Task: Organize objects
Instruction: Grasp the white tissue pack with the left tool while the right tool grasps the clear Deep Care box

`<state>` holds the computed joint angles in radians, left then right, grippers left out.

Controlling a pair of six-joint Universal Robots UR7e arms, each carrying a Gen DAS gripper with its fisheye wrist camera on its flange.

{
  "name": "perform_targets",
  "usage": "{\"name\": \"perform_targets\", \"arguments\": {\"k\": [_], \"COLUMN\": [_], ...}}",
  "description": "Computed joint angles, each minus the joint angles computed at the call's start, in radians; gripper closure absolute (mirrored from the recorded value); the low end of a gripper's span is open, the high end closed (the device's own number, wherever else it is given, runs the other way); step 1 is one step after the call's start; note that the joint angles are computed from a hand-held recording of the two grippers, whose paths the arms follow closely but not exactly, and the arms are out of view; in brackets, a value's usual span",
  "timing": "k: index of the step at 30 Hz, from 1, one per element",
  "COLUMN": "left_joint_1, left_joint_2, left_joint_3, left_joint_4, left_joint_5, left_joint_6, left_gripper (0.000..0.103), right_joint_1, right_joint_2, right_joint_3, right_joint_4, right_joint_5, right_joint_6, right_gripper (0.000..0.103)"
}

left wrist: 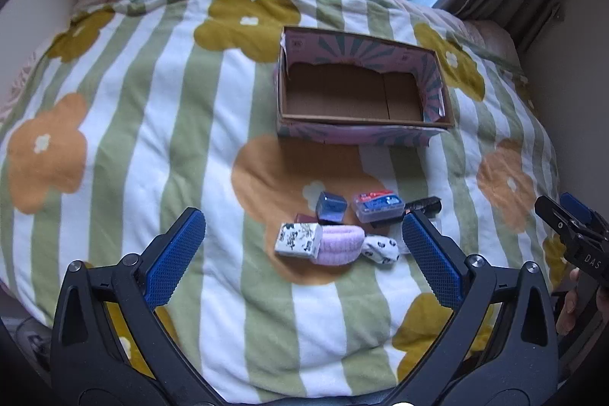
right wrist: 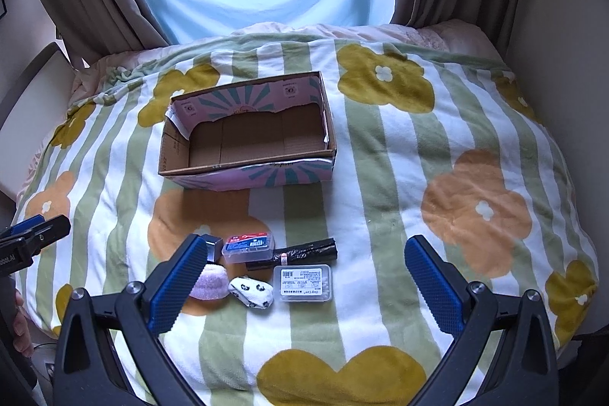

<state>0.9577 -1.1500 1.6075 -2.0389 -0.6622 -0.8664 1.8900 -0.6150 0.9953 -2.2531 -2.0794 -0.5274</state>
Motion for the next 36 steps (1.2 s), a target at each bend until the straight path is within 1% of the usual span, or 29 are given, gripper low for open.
{"name": "perform_targets", "arguments": {"k": [4,8,13,17,20,24,34,36], "left_joint_1": [0.056,0.126,0.210,0.270,0.305,0.336,0.377,0.383], "left_joint_2": [-0.004,0.018,0.063,0.108,0.143,0.181,0.224,0.226], "left_joint_3": [0.076,0.132,0.152,0.148,0.130,0.098,0.083,0.080], "left_joint_4": [-0.120,-0.261,-0.392,-0.484,-0.515,-0.503,-0.536,-0.536], "left_joint_5": [-0.077,-0.149,-0.257,-0.351,-0.408,-0.449,-0.520,-0.533], "left_joint_6": [0.078,0.175,0.266,0.320,0.353,0.391,0.421,0.430], "left_gripper": [0.000,0.002,0.005,0.006,0.007,0.012,0.012,0.015], "right_joint_1": [-0.020,-0.047,-0.077,-0.095,-0.109,-0.124,-0.143,-0.147], "right_joint_2": [-0.001,0.021,0.064,0.099,0.130,0.164,0.219,0.224], "right_joint_3": [0.065,0.108,0.121,0.126,0.120,0.101,0.065,0.060], "right_joint_4": [-0.044,-0.093,-0.118,-0.155,-0.188,-0.190,-0.179,-0.174], "right_joint_5": [-0.017,-0.038,-0.061,-0.079,-0.086,-0.093,-0.129,-0.132], "right_joint_6": [-0.013,-0.026,-0.017,-0.034,-0.049,-0.037,-0.039,-0.037], "right_gripper": [0.000,0.000,0.000,0.000,0.000,0.000,0.000,0.000]}}
